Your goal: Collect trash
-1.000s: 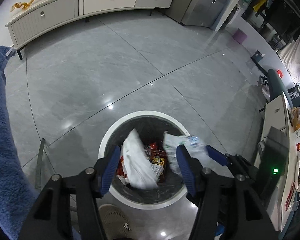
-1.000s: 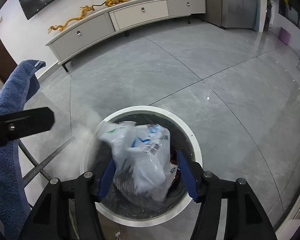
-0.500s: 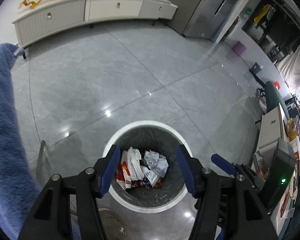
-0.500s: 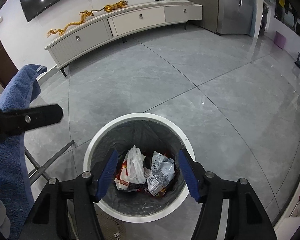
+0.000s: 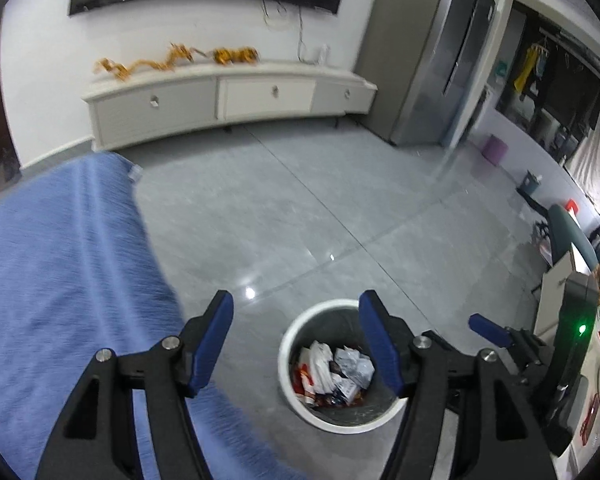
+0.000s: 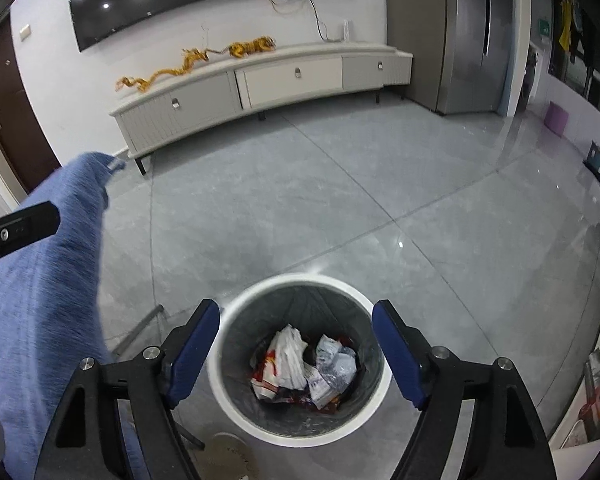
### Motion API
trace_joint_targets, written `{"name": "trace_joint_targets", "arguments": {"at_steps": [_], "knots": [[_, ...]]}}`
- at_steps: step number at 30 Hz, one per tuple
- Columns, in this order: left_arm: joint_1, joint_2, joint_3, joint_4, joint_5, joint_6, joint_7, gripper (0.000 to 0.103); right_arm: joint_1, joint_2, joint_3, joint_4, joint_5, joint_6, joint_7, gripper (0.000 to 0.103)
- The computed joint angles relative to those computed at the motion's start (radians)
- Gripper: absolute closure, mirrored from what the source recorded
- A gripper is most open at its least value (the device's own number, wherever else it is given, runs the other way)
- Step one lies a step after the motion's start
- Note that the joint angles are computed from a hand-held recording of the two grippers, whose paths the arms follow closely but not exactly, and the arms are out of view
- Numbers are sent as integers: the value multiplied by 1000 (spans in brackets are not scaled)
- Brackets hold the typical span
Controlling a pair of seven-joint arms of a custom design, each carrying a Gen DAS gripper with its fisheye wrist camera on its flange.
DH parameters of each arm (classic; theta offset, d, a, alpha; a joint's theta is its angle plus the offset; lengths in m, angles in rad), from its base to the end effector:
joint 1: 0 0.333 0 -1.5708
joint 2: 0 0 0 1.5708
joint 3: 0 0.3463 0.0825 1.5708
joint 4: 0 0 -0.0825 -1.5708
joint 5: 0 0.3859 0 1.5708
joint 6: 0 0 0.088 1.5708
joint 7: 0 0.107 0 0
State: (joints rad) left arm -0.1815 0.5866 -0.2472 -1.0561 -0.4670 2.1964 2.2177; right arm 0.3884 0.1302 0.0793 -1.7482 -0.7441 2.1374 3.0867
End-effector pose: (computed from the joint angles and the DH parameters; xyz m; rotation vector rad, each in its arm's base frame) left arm 0.7286 -0.2762 0.6001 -1.0263 2.6322 -1.1805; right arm 0.5815 0.2580 0.5573 -1.0899 2.4081 -0.8255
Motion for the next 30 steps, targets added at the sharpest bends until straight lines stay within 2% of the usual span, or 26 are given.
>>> {"name": "trace_joint_targets", "arguments": {"at_steps": [5,11,18,30], "knots": [[64,-98,-3,-123,-69,136,87,35,40,40,11,113,-59,-35,-11,20],[132,-162,17,-201,-140,242,147,28,107,120,5,281,-123,-60,-65,14],[188,-173,60,-207,-137,281,100,26,187,233,-26,479,-147,-55,-161,6],[269,-233,85,-316,-164,437,119,26,310,430,-115,788,-98,-33,-303,0]]}}
